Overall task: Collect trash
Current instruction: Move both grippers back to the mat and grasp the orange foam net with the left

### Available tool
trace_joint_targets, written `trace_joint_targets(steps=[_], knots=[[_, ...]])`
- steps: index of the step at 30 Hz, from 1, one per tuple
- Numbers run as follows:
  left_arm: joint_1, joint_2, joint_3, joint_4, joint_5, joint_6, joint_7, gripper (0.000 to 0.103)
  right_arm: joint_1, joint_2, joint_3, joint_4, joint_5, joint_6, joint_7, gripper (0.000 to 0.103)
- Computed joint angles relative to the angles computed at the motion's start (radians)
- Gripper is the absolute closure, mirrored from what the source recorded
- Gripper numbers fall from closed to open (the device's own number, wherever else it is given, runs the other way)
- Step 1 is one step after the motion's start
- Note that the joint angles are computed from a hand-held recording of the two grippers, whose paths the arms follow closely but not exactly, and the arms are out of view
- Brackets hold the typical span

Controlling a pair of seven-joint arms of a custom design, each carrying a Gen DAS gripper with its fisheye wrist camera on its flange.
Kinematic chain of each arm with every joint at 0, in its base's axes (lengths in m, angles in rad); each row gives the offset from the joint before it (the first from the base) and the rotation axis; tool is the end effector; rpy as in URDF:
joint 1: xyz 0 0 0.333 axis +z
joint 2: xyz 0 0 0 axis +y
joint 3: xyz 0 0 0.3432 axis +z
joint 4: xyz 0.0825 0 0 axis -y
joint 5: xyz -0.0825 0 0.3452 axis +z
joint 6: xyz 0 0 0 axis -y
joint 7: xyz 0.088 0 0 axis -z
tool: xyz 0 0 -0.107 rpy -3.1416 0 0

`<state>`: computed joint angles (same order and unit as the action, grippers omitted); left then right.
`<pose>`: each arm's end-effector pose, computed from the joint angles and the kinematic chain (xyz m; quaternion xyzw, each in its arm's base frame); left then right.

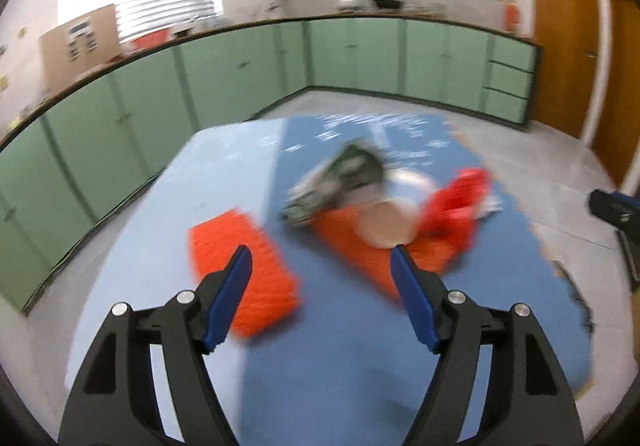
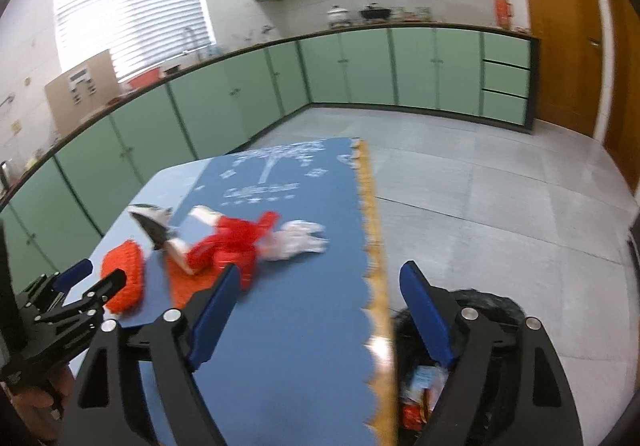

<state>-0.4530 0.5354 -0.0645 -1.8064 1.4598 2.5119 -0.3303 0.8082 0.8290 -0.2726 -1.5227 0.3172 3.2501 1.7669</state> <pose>0.5643 -0.3246 0.3098 -0.7019 0.5670 -0.2387 0.3589 0.6252 0.4104 0.3385 -0.6886 0.5678 -0.1974 0.4056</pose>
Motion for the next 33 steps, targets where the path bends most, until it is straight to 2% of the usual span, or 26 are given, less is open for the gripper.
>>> trace_joint_targets(steps=[3,7,11,18,23,24,26,28,29,31,33], knots=[[0.021,-0.013,0.007,-0.04,-0.015,0.001,-0.031,0.032,0.004,0.059,0.015,0.094,-0.019,-0.024,-0.004,0.023],[0.042,-0.009,0.008,-0.055,-0.02,0.005,-0.032,0.029,-0.021,0.119,0.073,0.209,-0.066,-0.081,-0.015,0.023],[0.062,0.014,0.013,-0.045,-0.025,0.038,-0.034,0.027,-0.016,0.164,0.076,0.285,-0.109,-0.122,0.003,0.024],[0.082,0.061,0.03,-0.004,-0.105,0.076,0.041,0.022,-0.026,0.226,0.084,0.407,-0.176,-0.197,0.052,0.026],[0.089,0.092,0.047,0.02,-0.178,0.105,0.107,0.022,-0.06,0.277,0.146,0.505,-0.224,-0.281,0.043,0.031],[0.088,0.092,0.052,0.015,-0.186,0.114,0.108,0.024,-0.064,0.287,0.153,0.523,-0.232,-0.294,0.043,0.032],[0.094,0.091,0.069,0.003,-0.176,0.171,0.079,0.033,-0.071,0.307,0.166,0.56,-0.245,-0.325,0.044,0.034],[0.089,0.086,0.084,-0.004,-0.17,0.175,0.07,0.056,-0.075,0.322,0.173,0.588,-0.257,-0.348,0.049,0.035],[0.089,0.085,0.088,-0.006,-0.167,0.176,0.075,0.061,-0.077,0.325,0.176,0.594,-0.262,-0.35,0.051,0.035],[0.097,0.08,0.096,-0.014,-0.148,0.21,0.056,0.079,-0.077,0.326,0.177,0.598,-0.272,-0.335,0.054,0.035],[0.11,0.077,0.098,-0.018,-0.144,0.245,0.039,0.087,-0.078,0.336,0.177,0.626,-0.28,-0.335,0.053,0.035]])
